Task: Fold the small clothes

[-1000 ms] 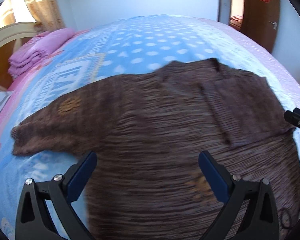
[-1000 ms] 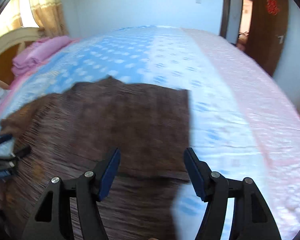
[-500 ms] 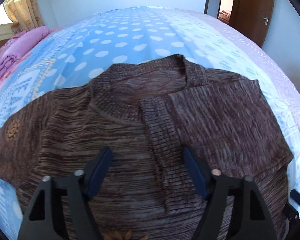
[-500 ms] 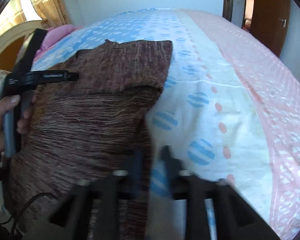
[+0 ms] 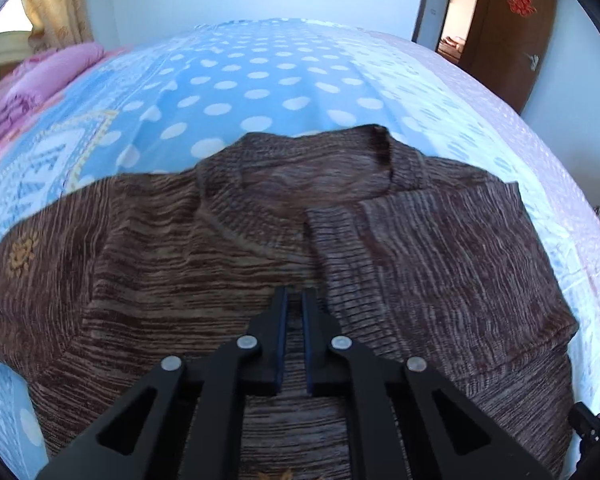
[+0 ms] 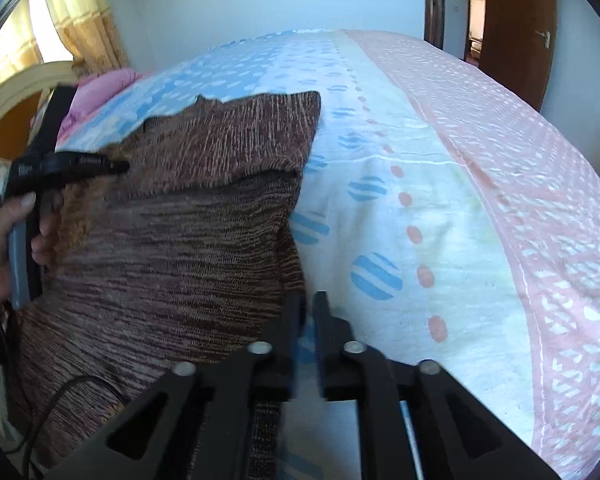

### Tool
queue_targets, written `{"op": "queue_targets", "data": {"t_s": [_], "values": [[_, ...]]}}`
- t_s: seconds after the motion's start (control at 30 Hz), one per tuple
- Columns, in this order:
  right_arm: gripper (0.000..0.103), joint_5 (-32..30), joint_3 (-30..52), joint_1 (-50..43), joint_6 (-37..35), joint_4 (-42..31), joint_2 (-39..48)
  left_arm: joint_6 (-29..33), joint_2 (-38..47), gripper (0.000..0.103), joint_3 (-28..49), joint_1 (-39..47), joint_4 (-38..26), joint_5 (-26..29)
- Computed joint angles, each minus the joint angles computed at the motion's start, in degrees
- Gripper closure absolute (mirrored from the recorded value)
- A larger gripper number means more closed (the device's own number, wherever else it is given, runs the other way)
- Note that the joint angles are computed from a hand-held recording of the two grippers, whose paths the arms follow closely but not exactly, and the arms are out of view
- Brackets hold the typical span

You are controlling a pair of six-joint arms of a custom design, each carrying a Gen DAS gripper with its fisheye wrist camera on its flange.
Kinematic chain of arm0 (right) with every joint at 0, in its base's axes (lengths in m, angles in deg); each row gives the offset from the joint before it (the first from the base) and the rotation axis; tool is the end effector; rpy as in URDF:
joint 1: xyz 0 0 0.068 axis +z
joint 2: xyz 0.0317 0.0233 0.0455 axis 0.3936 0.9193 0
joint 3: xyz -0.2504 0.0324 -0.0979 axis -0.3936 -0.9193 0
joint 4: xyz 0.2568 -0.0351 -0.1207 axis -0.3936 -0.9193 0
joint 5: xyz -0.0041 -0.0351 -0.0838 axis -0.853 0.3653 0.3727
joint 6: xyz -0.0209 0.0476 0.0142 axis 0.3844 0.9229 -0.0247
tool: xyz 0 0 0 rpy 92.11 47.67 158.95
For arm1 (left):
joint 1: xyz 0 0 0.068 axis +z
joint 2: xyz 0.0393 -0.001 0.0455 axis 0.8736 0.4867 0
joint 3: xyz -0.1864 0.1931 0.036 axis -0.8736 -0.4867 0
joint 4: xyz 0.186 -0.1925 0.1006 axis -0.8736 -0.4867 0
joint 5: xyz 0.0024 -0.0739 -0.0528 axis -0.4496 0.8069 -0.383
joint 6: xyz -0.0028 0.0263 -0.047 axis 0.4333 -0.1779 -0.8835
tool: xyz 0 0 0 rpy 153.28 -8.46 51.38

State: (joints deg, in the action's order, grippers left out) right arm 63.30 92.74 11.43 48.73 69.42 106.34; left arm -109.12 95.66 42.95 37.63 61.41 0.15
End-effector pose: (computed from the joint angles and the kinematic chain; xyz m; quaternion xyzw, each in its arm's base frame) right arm 0.2657 -0.0398 0.1100 -0.1374 0.9255 0.1201 0.3318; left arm 0.3478 -0.1383 0.1308 -0.1446 0.9425 -0.0090 0.3011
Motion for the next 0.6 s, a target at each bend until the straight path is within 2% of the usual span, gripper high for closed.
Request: {"op": "queue_targets", "data": {"t_s": [0.03,0.07,0.17,0.2,0.23,0.3,0.33,0.37,0.43,0.5,0.6], "values": [[0.051,-1.2,-0.3,-1.1,0.5,0.4,-0.6,-0.8,-0.9,0.087,-1.5,0.8,1.8,2.0],[0.038,-2.1,-0.9,-1.6,1.5,1.4,-1.3,-0.8,-0.6,0.084,-1.7,1.7,3.0,3.9],[0.038,-3.4,-2.7,-1.0,4.1,4.8,-3.8,-1.2,-0.3,0.062,-1.2,1.3,3.9,4.4],[0.038,-3.3,-3.3,-0.8,4.4,5.6,-4.5,-0.9,0.3,0.051,-0.4,0.9,4.1,4.3],[0.038,-3.3,-4.0,-0.5,4.6,6.6,-5.2,-0.5,1.0,0.05,0.3,0.5,4.2,4.4],[0.038,-3.2,-4.9,-0.1,4.4,7.4,-6.1,0.8,4.0,0.053,3.7,-0.2,2.7,4.6],[0.038,-2.8,-5.1,0.1,4.1,7.5,-6.1,1.0,4.9,0.061,4.6,-0.4,2.3,4.6],[0.038,-2.4,-5.1,0.4,4.1,7.7,-5.9,1.0,5.0,0.063,4.6,-1.0,2.9,3.6],[0.038,-2.4,-5.0,0.4,4.2,8.0,-5.1,2.1,5.1,0.086,4.8,-1.0,3.8,4.7],[0.038,-2.5,-5.1,0.3,4.2,7.9,-5.2,2.7,4.4,0.091,4.2,-1.3,4.0,4.4],[0.038,-2.8,-5.6,-0.3,3.8,8.4,-5.7,2.4,2.8,0.093,3.0,-1.2,4.0,3.4]]}}
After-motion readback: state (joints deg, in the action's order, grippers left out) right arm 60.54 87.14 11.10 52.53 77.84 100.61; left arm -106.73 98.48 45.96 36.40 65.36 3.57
